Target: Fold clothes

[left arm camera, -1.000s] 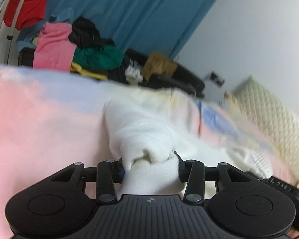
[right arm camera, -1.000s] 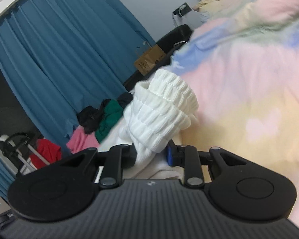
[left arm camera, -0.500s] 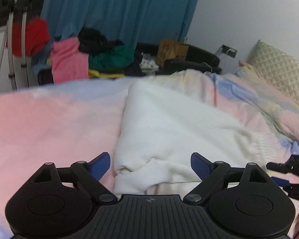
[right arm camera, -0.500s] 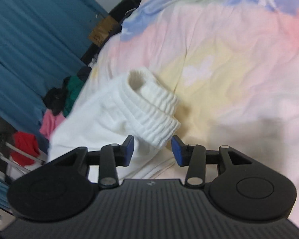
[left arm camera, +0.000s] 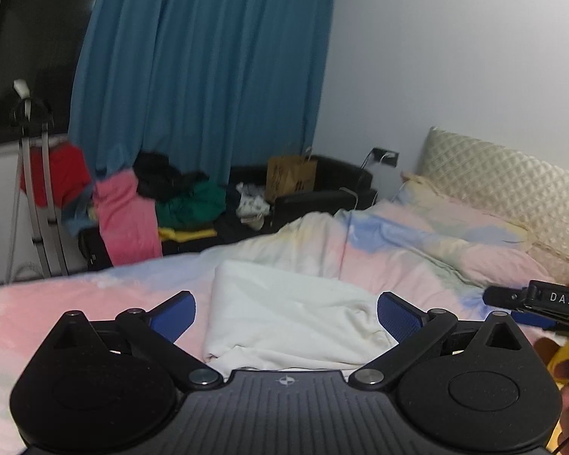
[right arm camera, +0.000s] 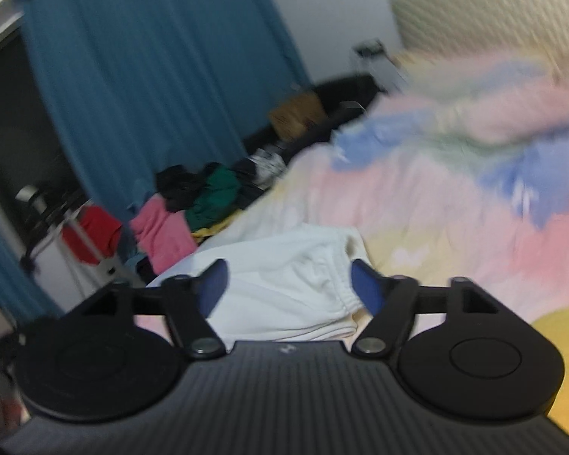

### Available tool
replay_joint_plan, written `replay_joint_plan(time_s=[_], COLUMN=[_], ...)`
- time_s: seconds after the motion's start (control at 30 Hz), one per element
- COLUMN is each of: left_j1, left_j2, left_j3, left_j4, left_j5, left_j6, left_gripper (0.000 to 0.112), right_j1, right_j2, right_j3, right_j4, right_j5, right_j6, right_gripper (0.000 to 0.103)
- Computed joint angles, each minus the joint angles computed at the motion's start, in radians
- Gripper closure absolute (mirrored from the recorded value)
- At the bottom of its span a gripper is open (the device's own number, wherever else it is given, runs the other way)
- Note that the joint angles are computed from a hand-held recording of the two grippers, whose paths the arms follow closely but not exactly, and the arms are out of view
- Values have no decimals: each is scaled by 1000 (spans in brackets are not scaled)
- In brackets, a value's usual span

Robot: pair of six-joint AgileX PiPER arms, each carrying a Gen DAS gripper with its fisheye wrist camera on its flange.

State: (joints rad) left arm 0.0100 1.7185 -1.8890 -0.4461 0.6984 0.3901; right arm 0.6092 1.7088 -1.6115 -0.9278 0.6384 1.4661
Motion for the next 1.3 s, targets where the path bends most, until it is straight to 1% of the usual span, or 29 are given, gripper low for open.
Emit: replay_joint_plan(time_s=[0.03,0.07,0.1,0.2,0.27,0.33,0.47,0.5,0.6,0.7,0.87,1.0,1.07,1.17,1.3], left_j1=[4,8,13,30,43,51,75,87,147,184,244,235,227,211,195], left_j2=[-45,-89,-129,-248,-301,-354,-436,-454,-486,-508,-507,-510,-502,-489,-477], left_j3=[51,99,145,300,375,455,586,618,687,745,793,833,836,839,847], left_j4=[-14,-30,-43,-94,-116,-137,-185,-217,-346,-404,-522,-566,-564,-566,-548], left_j5=[-7,-10,-15,-58,-78,-114,-172,-182,-172,-176,-142,-173,-174,-182,-200], left_j6=[16,30,41,91,119,156,229,260,379,444,552,640,642,645,636], left_gripper=[9,9,9,9,9,10,10,10,10,9,9,9,10,10,10], right_j1=[25,50,76,156,204,249,344,360,397,415,420,420,417,426,427], right_j2=[-25,-50,-73,-118,-131,-135,-100,-88,-53,-21,40,63,65,72,97], right_j3=[30,62,92,163,202,222,226,230,238,245,216,197,196,198,173], right_j4=[-45,-92,-138,-264,-333,-367,-422,-438,-456,-459,-419,-379,-363,-377,-369], right_j5=[0,1,4,40,62,86,182,195,234,254,268,288,290,315,335], right_j6=[20,45,68,160,226,273,326,336,365,392,356,353,360,378,349], right_gripper=[25,19,15,16,16,16,16,16,16,16,16,16,16,16,16])
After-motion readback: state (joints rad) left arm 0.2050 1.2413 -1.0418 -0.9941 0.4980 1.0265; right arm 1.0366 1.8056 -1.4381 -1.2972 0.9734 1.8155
